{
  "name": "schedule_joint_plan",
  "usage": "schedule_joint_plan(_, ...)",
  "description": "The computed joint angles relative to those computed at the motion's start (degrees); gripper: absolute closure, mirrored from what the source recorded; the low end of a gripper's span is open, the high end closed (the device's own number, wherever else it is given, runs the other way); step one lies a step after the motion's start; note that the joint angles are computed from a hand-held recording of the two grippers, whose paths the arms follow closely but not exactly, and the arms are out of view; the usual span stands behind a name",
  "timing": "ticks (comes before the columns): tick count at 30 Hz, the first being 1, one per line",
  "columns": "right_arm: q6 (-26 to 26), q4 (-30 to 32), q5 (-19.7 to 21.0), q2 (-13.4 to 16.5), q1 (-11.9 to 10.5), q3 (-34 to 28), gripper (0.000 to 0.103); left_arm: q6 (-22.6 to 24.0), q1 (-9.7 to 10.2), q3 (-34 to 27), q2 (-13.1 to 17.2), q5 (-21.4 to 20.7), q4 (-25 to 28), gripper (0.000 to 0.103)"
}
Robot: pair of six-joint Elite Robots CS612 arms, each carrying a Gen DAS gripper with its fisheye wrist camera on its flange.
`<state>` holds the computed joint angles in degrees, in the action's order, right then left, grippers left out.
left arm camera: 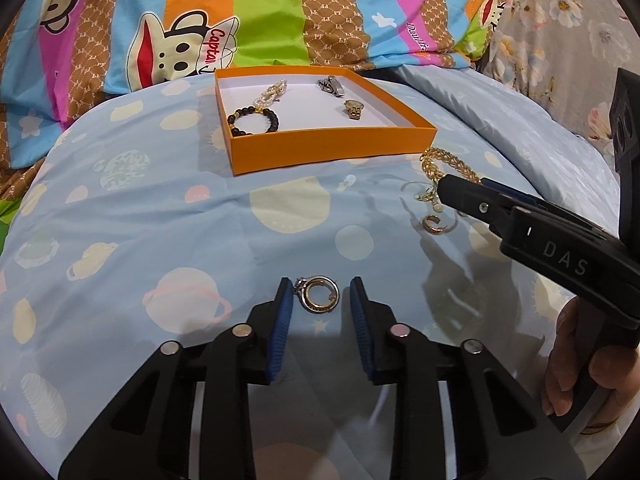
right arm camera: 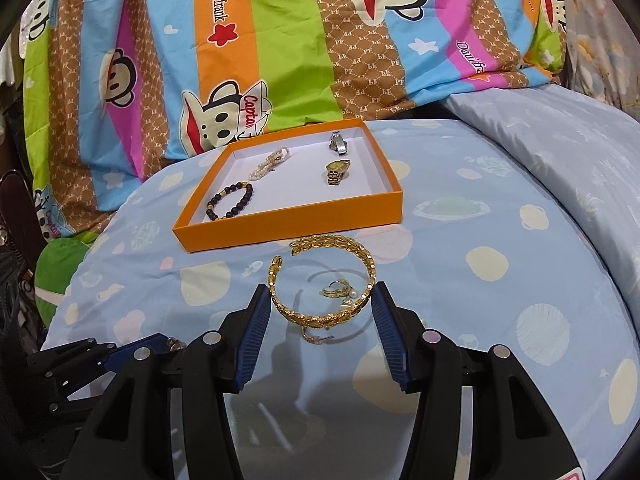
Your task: Organize jewelry
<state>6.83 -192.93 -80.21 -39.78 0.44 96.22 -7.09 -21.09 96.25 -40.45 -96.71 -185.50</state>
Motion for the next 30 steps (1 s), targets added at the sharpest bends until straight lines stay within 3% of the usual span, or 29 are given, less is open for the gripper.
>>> schedule_joint_plan(18, 0.3, -5.2, 0.9, -0.9, -0.5, 2.6, 0.052, -1.6, 0.63, 1.4, -1.1, -1.7, -3.8, 0.080)
schedule_joint_plan(30, -1.7, -6.0, 1.9, -1.6, -0.9, 0.7, 0.052, -0.6, 1.49, -1.9, -1.6, 0.6, -4.2, 0.080)
